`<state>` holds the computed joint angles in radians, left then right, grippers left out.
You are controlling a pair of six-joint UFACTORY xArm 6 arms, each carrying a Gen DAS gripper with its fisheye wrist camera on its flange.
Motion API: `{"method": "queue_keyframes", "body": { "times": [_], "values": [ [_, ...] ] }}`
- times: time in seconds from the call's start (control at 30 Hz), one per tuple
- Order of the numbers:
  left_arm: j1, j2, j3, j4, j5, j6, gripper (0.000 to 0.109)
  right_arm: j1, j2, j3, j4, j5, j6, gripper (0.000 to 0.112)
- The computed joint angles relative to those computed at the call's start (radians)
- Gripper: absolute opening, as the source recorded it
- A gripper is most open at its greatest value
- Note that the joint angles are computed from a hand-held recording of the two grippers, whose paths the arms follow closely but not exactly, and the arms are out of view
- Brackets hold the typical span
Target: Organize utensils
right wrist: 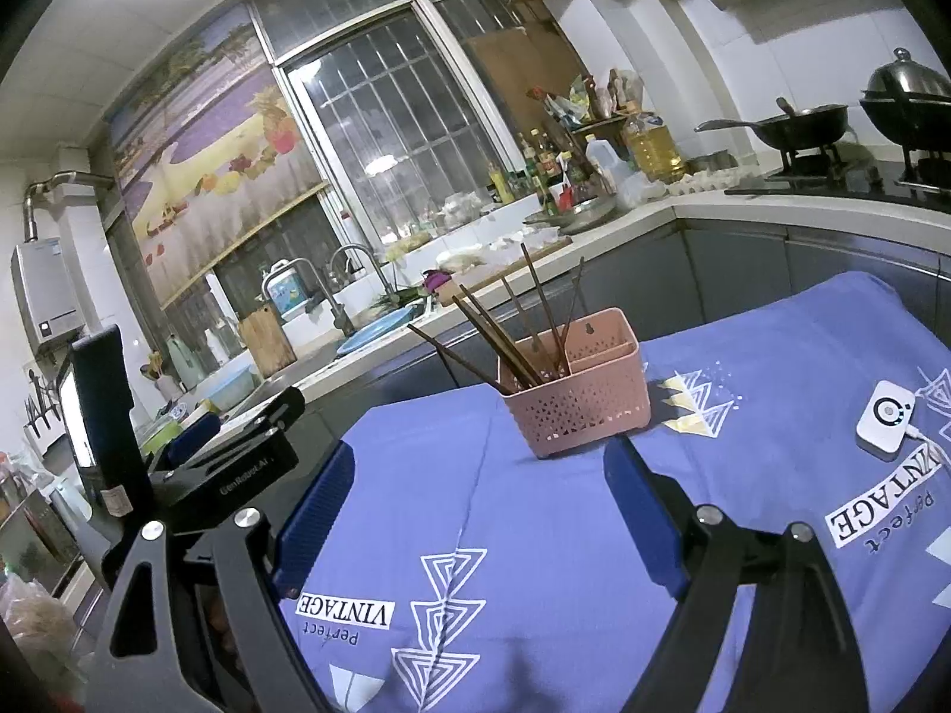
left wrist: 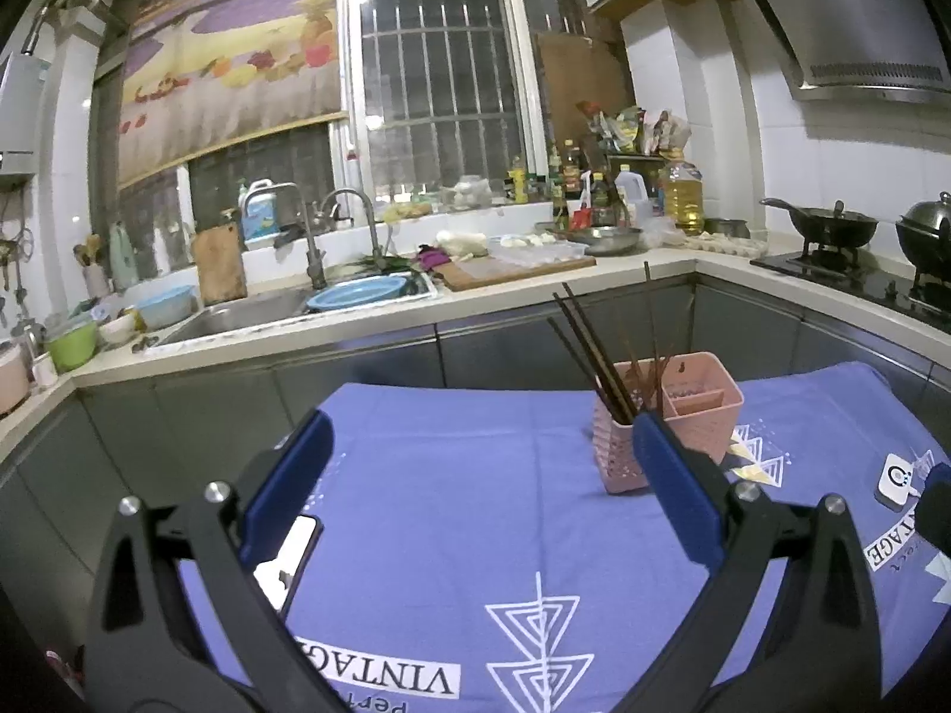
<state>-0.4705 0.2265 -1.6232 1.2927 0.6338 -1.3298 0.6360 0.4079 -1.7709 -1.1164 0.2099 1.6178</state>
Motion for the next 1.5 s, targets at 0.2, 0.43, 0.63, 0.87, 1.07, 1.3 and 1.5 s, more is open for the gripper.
{"method": "queue_keyframes", "body": {
  "times": [0.2,0.43,0.63,0.87,1.07,1.3,1.5],
  "values": [
    [0.0,0.004,-0.008,0.004,0.015,-0.005,0.097,0.003,0.0,-0.003,0.001,0.005,-0.002,0.085],
    [0.003,0.007,-0.011,0.024,0.003,-0.01,0.097,0.007,0.006,-0.018,0.008,0.01,-0.015,0.085],
    [0.007,-0.001,-0.004,0.022,-0.003,-0.022,0.097,0.016,0.022,-0.055,0.035,0.021,-0.056,0.085],
    [0.007,-0.008,-0.003,0.037,0.004,-0.054,0.097,0.018,0.026,-0.059,0.065,0.019,-0.085,0.085],
    [0.004,-0.007,-0.004,0.008,0.01,-0.029,0.097,0.018,0.023,-0.053,0.063,0.018,-0.083,0.085],
    [0.012,-0.009,-0.001,-0.005,-0.025,-0.009,0.097,0.015,0.023,-0.05,0.057,0.013,-0.081,0.085],
    [0.023,-0.029,0.03,0.05,-0.088,-0.067,0.097,0.018,0.023,-0.051,0.052,0.017,-0.075,0.085]
  ]
}}
